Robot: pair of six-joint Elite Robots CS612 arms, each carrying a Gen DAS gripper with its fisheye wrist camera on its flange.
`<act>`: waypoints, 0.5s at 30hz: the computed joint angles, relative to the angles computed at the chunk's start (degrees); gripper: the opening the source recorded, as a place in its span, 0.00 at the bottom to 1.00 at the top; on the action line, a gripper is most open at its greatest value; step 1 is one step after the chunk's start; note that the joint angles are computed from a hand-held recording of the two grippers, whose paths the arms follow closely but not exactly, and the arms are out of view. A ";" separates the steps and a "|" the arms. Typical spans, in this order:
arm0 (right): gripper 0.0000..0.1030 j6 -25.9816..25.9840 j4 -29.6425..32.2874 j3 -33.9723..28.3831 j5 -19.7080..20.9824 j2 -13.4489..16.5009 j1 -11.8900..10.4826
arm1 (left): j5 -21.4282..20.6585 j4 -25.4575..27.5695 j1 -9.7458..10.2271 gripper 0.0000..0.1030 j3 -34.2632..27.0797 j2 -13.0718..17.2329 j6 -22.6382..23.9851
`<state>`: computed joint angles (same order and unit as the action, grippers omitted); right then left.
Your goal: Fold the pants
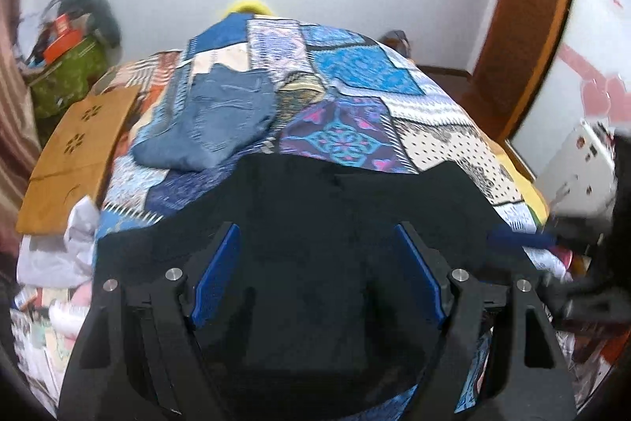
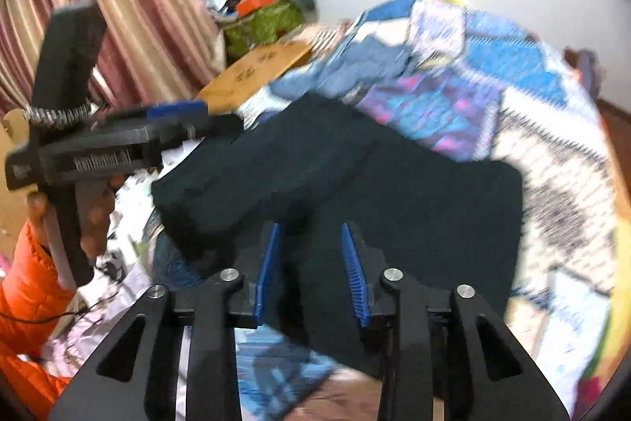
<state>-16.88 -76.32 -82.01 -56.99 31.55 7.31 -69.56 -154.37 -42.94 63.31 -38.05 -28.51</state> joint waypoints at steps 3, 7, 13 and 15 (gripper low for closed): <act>0.34 0.84 -3.27 0.62 -3.11 -0.37 -0.67 | -0.98 1.78 -0.19 0.77 -3.57 1.94 2.53; 0.35 2.62 -6.67 2.67 -6.41 -0.93 -1.30 | -2.30 5.90 -0.27 0.77 -8.86 4.97 5.16; 0.37 1.00 -5.31 5.60 -10.77 -1.25 -1.03 | -3.08 15.14 -0.40 0.77 -15.59 9.21 7.05; 0.37 -0.30 -2.67 5.88 -11.30 -0.97 -0.96 | -2.43 17.67 -0.56 0.77 -15.91 9.72 7.74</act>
<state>-17.18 -78.98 -76.13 -68.29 30.58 6.35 -72.00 -136.70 -43.50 47.40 -28.33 -20.77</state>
